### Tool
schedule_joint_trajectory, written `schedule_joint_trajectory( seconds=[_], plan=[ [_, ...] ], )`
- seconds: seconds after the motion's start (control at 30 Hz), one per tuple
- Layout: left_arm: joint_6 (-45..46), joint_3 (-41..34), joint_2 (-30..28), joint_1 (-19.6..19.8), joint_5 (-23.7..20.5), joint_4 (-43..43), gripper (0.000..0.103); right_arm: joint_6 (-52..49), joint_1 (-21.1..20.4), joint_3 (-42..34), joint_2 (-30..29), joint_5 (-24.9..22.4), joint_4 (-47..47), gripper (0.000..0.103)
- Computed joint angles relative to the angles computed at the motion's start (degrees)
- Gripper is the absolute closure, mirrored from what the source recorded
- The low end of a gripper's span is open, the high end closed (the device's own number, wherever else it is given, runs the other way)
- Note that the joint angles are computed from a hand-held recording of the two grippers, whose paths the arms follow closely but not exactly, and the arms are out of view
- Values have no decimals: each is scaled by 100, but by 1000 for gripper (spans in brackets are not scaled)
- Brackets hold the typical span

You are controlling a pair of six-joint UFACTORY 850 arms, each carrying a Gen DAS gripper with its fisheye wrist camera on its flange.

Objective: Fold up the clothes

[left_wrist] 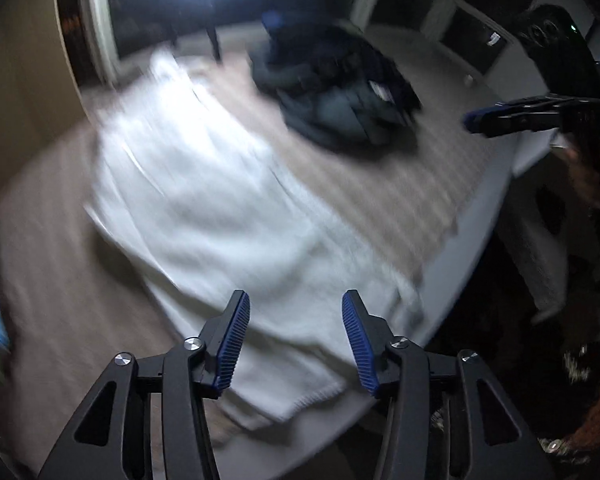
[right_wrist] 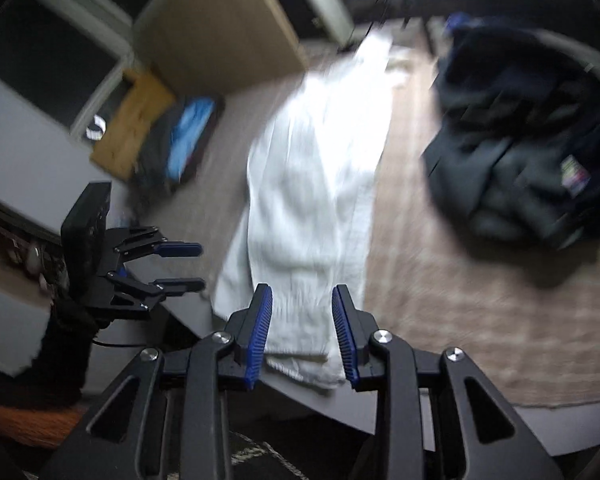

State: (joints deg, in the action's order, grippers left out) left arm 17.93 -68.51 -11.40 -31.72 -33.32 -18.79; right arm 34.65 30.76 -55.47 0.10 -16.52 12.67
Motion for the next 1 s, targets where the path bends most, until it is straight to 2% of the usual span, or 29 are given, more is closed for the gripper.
schedule_joint_trajectory(
  seconds=[0.03, 0.13, 0.2, 0.27, 0.3, 0.37, 0.47, 0.6, 0.7, 0.73, 0.77, 0.83, 0.87, 0.9, 0.93, 1.0],
  plan=[
    [-358, -380, -148, 12, -102, 466, 45, 105, -155, -157, 94, -239, -256, 72],
    [-1084, -1538, -730, -51, -314, 1488, 39, -152, -628, -678, 188, -648, -641, 71],
    [-1228, -2342, -1284, -83, -522, 1706, 31, -451, -950, -1080, 124, -895, -921, 69],
    [-1475, -3247, -2016, -123, -878, 1876, 31, -902, -1326, -1459, -56, -1048, -931, 59],
    [-1640, -3627, -2372, -151, -1034, 1988, 31, -1196, -1517, -1583, -173, -1035, -745, 59],
    [-1935, -4223, -3010, -221, -1330, 2138, 31, -1835, -1873, -1770, -440, -945, -226, 58],
    [-2300, -5107, -3963, -334, -1841, 2265, 32, -3270, -2242, -1816, -936, -771, 1290, 58],
    [-2816, -5913, -4851, -448, -2564, 2805, 32, -5112, -2465, -1956, -1670, -992, 3163, 58],
    [-3237, -6040, -5094, -411, -2746, 2984, 32, -6512, -2540, -2006, -2106, -1201, 4554, 58],
    [-3318, -5878, -5039, -403, -2648, 3053, 31, -6968, -2565, -2061, -2292, -1341, 5042, 58],
    [-3278, -5579, -4871, -369, -2356, 2941, 36, -7211, -2567, -2146, -2478, -1432, 5301, 58],
    [-2984, -5162, -4618, -247, -1973, 2354, 59, -7408, -2541, -2347, -2816, -1524, 5488, 58],
    [-2954, -5056, -4547, -218, -1907, 2246, 65, -7424, -2519, -2479, -2984, -1550, 5480, 58],
    [-3037, -4967, -4481, -222, -1881, 2342, 78, -7404, -2496, -2638, -3153, -1572, 5419, 58],
    [-3158, -4891, -4414, -239, -1894, 2514, 84, -7394, -2478, -2805, -3325, -1606, 5369, 58],
    [-3262, -4709, -4256, -221, -1853, 2512, 85, -7408, -2476, -3071, -3607, -1732, 5417, 58]
  ],
)
